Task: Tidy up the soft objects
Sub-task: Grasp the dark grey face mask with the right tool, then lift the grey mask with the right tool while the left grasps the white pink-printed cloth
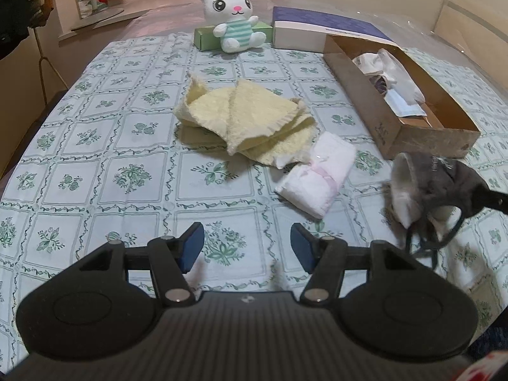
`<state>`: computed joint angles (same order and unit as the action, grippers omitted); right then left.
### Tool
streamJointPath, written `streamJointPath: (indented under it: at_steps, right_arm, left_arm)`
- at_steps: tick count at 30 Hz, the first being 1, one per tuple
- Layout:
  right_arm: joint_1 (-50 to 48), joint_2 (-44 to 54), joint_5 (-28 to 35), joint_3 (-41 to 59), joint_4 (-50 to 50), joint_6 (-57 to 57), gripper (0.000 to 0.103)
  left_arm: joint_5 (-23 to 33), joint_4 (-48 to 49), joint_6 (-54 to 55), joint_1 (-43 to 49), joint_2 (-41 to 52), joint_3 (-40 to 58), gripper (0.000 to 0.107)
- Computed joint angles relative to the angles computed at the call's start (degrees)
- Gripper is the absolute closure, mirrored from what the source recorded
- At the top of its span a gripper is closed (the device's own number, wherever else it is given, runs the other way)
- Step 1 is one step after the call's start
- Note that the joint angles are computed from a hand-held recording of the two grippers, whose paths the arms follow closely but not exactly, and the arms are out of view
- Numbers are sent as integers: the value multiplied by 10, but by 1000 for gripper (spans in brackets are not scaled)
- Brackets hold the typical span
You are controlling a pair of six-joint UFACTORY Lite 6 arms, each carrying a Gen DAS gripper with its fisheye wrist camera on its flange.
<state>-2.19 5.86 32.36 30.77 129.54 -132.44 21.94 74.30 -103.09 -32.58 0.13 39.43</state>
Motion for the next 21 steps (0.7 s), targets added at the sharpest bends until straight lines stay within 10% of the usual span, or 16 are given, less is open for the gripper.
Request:
streamJointPath:
  at_steps: [7,14,21]
  right_arm:
    - [34,40,-20,8,73,-79,93]
    - [83,12,-22,-26,213,-212,29]
    - [183,11,38,-40,389,-429,20]
  left_arm:
    - [5,-19,12,-18,9,10,49]
    - [7,-34,27,-21,8,8,49]
    - [-4,-29,28,-11,27,20,49]
